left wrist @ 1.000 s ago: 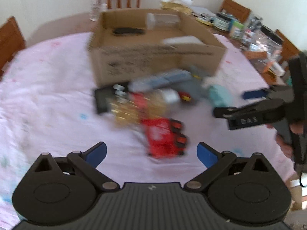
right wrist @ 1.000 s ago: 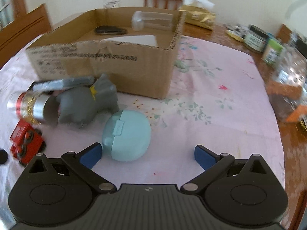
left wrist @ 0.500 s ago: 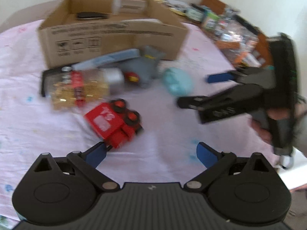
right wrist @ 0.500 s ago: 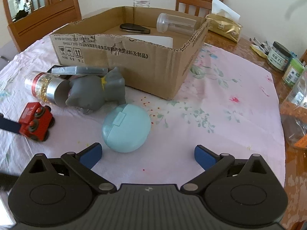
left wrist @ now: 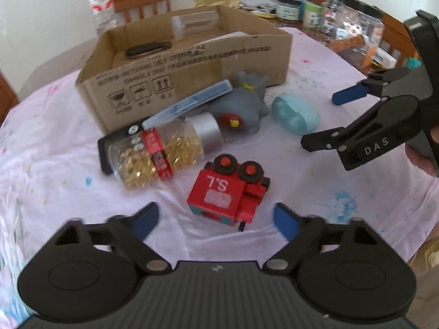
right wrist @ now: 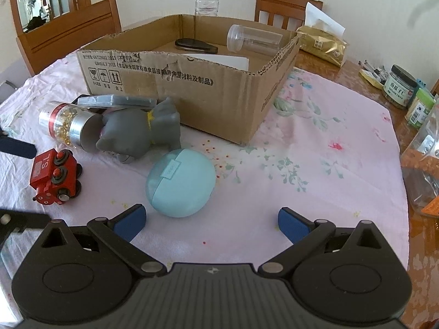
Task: Organize rigid objects
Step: 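Move the left tool to the red S.L train car and grasp it, then close the right gripper around the light blue round case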
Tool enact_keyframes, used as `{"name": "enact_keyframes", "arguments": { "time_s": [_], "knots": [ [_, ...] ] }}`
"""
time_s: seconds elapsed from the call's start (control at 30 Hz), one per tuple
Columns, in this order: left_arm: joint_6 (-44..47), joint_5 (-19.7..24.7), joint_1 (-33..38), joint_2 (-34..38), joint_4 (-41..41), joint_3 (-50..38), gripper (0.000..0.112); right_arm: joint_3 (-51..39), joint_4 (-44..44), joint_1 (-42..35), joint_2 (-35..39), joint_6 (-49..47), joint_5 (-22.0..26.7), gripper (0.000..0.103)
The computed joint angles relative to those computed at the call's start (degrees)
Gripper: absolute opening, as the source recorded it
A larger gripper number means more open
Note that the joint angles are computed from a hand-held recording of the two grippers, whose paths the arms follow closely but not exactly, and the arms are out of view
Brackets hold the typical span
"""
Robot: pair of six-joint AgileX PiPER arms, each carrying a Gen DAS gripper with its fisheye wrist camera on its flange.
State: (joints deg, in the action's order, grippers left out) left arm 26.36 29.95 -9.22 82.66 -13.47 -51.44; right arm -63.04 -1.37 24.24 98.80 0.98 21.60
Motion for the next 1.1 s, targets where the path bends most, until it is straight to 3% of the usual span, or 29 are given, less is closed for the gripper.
{"name": "enact_keyframes", "arguments": {
  "time_s": [0.17, 0.37, 0.5, 0.87, 1.1],
  "knots": [
    [11.14, -2.05, 0.61, 0.49, -7.53, 0.44, 0.054, 0.29, -1.72, 0.35, -0.22, 2.4, -0.19, 0.103],
    [1.78, -2.88, 0.49, -1.32, -1.99, 1.98, 0.054, -2.09, -4.57, 2.11, 0.7, 7.13, 2.93, 0.103],
    [-3.8, -2.22, 2.79, -3.21, 0.63, 3.32, 0.054, -4.09, -3.3, 4.25, 2.46, 5.47, 2.87, 0.103],
    [-3.66, -2.17, 5.28, -2.94, -0.49, 3.34, 0.053, -8.27, 3.62, 6.0, 5.35, -4.42, 3.6, 0.103],
    [-1.26, -2.24, 6.33, -2.69, -2.9, 3.32, 0.054, -7.71, 0.32, 4.86, 3.99, -0.1, 3.43, 0.075]
  ]
}}
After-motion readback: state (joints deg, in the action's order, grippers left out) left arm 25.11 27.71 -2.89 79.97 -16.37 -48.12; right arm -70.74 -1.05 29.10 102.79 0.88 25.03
